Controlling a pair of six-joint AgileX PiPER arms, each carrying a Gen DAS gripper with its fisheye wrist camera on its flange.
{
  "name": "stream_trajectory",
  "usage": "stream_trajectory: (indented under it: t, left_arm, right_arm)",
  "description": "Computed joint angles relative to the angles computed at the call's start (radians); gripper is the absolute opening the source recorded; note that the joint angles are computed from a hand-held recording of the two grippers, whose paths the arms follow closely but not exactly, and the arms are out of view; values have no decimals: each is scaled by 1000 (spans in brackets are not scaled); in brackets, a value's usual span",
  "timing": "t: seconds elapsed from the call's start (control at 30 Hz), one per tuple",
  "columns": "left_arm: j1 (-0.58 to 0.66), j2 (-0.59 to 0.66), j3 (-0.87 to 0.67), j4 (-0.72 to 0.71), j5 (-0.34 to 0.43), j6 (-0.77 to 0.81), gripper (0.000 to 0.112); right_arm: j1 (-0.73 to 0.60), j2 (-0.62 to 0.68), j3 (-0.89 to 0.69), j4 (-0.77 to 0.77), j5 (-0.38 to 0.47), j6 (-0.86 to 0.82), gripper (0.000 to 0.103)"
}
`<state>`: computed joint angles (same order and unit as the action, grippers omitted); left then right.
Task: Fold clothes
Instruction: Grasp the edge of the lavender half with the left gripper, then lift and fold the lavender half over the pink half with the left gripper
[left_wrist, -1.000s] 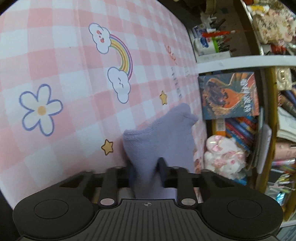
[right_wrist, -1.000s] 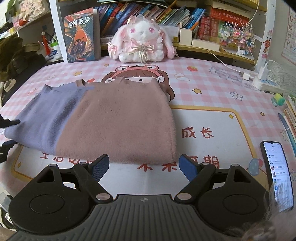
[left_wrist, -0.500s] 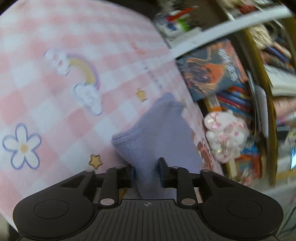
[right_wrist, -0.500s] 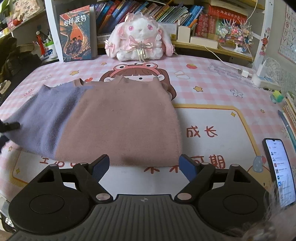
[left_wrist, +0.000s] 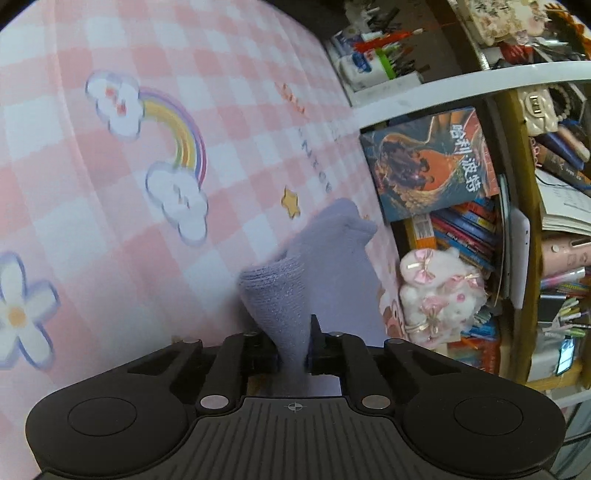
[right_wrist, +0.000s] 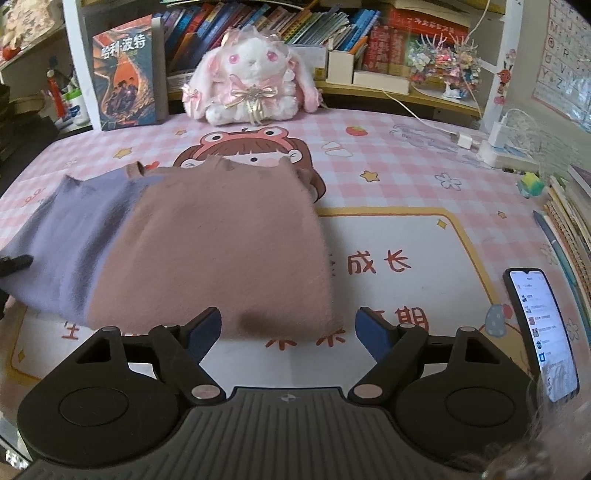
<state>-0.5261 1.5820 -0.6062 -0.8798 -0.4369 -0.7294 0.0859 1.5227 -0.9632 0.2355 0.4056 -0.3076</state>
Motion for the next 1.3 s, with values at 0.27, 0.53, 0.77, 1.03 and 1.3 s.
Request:
stream_trajectory:
  t: [0.27,0.53,0.77,1.03,1.3]
  left_arm:
    - [78,-114,123,-5,3,30,11]
    - [139,-177,185,50,27,20,11]
    - [124,-169,197,44,-6,15,11]
    - [64,-159,152,-240,-29,318,12]
    - [-29,-167,29,-723,-108,860,11]
  right_arm:
    - [63,66,-57,-52,-17,96,79]
    - [141,148,-152,4,-17,48,78]
    - [134,263,-300,103,90,-101,47]
    - [59,342,-394,259,234,-323,31]
    - [-18,403,-456,410,352,-529,33]
